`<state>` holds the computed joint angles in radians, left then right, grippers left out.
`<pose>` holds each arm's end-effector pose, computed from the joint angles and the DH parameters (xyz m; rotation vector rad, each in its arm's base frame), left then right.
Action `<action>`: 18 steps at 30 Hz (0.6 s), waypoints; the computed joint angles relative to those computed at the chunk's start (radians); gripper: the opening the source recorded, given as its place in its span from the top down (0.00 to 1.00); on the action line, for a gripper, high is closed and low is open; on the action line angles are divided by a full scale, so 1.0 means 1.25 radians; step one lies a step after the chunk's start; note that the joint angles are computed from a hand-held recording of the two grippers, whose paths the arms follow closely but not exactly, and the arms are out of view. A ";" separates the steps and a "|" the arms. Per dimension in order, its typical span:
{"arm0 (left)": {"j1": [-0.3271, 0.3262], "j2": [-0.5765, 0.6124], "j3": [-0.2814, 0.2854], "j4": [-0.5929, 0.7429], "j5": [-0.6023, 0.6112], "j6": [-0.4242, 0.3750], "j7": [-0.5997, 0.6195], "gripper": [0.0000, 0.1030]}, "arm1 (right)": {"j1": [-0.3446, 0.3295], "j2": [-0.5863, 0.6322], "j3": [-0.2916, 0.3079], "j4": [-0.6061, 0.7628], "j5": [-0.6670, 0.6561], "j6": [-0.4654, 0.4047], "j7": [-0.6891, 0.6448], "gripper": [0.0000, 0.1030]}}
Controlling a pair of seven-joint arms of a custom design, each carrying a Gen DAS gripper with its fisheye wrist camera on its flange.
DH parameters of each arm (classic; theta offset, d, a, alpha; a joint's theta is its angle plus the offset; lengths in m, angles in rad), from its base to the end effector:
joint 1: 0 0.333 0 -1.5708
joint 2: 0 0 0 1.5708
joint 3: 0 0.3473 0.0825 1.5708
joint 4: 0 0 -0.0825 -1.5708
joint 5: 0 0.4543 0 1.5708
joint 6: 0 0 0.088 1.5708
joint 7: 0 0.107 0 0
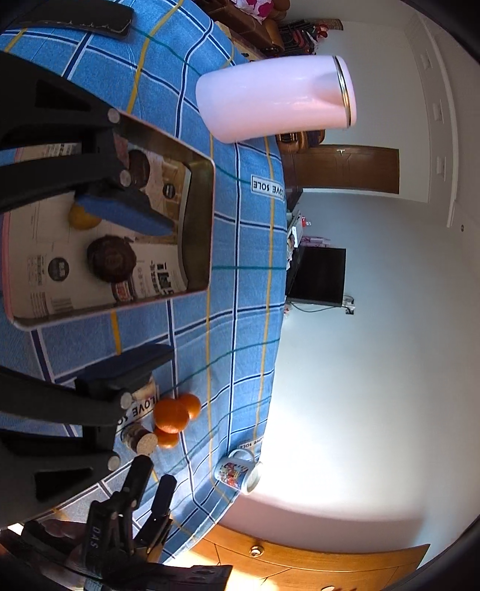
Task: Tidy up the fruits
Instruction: 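Grasp the cork-lidded jar with the right tool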
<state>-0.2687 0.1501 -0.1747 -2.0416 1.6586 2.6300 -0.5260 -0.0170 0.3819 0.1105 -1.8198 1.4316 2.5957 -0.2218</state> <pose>0.5875 -0.3029 0.3879 -1.7762 1.3376 -0.9350 0.7328 0.0428 0.3452 -1.9697 0.9109 -0.4192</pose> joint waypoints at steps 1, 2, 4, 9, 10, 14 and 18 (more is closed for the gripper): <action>-0.002 0.012 -0.003 0.013 -0.010 0.005 0.018 0.39 | -0.001 0.006 -0.006 0.007 -0.012 -0.001 0.025 0.31; -0.005 0.025 -0.004 0.026 -0.018 0.010 0.034 0.39 | -0.003 0.013 -0.010 0.016 -0.026 -0.006 0.055 0.31; -0.014 0.047 -0.004 0.049 -0.038 0.013 0.067 0.39 | -0.001 0.023 -0.012 0.028 -0.051 0.011 0.083 0.31; -0.039 0.093 0.004 0.096 -0.082 0.036 0.133 0.39 | 0.012 0.060 -0.017 0.068 -0.188 0.001 0.193 0.31; -0.044 0.103 0.006 0.106 -0.094 0.043 0.153 0.39 | 0.015 0.067 -0.020 0.076 -0.222 -0.006 0.222 0.31; -0.058 0.136 0.015 0.136 -0.151 0.073 0.230 0.40 | 0.021 0.090 -0.025 0.098 -0.337 -0.031 0.312 0.48; -0.067 0.167 0.023 0.164 -0.236 0.096 0.328 0.46 | 0.006 0.099 -0.010 0.107 -0.365 -0.040 0.332 0.65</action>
<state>-0.3528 0.3585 -0.1465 -1.8370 1.3641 2.7504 -0.1161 -0.0101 0.5050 0.0978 -1.6863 0.9755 2.5461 0.1935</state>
